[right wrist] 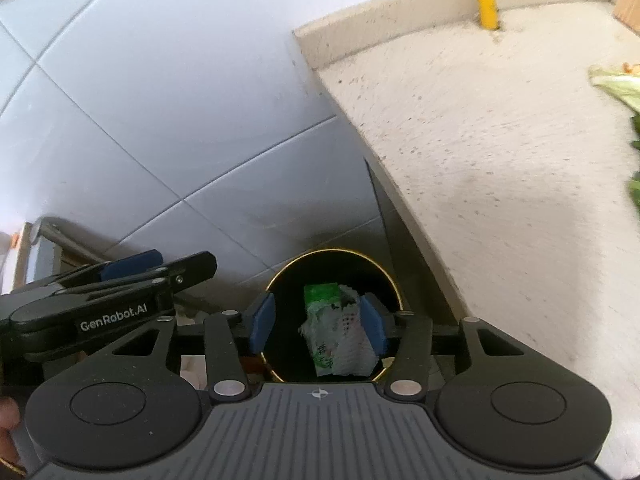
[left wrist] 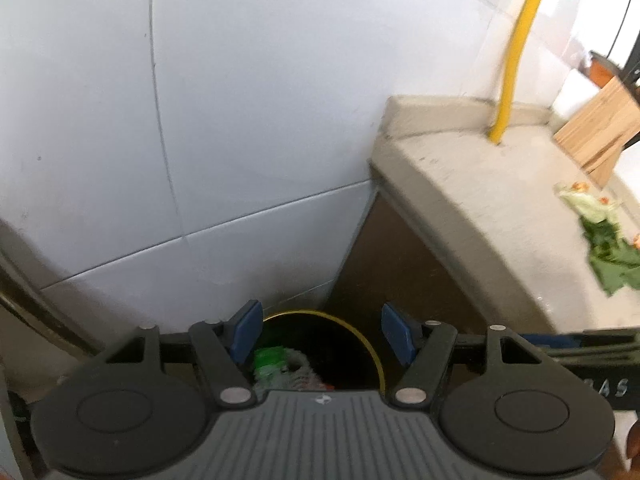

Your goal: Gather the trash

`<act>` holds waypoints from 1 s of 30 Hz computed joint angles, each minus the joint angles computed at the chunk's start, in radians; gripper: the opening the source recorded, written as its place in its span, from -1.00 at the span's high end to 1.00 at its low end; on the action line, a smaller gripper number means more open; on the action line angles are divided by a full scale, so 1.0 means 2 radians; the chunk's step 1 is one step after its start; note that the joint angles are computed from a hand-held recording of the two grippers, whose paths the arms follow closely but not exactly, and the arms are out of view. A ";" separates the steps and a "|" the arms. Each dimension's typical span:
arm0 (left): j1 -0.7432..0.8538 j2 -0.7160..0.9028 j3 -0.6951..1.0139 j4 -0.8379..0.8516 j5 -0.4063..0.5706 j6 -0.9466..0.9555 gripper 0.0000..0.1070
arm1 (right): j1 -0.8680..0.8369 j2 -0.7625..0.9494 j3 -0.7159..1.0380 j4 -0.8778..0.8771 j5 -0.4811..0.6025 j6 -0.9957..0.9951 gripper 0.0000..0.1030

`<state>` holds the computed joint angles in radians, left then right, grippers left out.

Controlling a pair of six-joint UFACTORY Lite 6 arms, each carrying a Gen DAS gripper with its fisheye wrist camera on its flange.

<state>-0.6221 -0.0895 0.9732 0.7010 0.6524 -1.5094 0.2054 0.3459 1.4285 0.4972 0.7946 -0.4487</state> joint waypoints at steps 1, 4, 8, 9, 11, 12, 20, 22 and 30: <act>-0.003 -0.004 -0.001 0.006 -0.002 -0.008 -0.11 | -0.002 -0.011 -0.009 -0.001 -0.001 0.001 -0.13; -0.015 -0.013 -0.002 0.020 -0.001 -0.019 -0.11 | -0.004 -0.039 -0.033 -0.006 -0.008 0.006 -0.20; -0.025 -0.011 0.004 0.030 0.004 -0.019 -0.11 | 0.001 -0.063 -0.053 -0.021 -0.016 0.027 -0.21; -0.026 -0.008 0.008 0.033 0.005 -0.016 -0.11 | 0.003 -0.068 -0.057 -0.025 -0.018 0.033 -0.21; -0.027 -0.003 0.013 0.033 0.008 -0.009 -0.11 | 0.008 -0.078 -0.064 -0.033 -0.022 0.046 -0.22; -0.027 -0.003 0.014 0.032 0.007 -0.008 -0.11 | 0.009 -0.083 -0.068 -0.037 -0.022 0.052 -0.24; -0.026 -0.022 0.002 0.042 -0.012 -0.024 -0.11 | 0.025 -0.097 -0.076 -0.074 -0.035 0.105 -0.30; -0.026 -0.025 0.000 0.046 -0.015 -0.032 -0.11 | 0.027 -0.101 -0.076 -0.083 -0.035 0.118 -0.36; -0.041 -0.023 0.003 0.070 -0.008 -0.051 -0.11 | 0.025 -0.120 -0.082 -0.109 -0.036 0.147 -0.42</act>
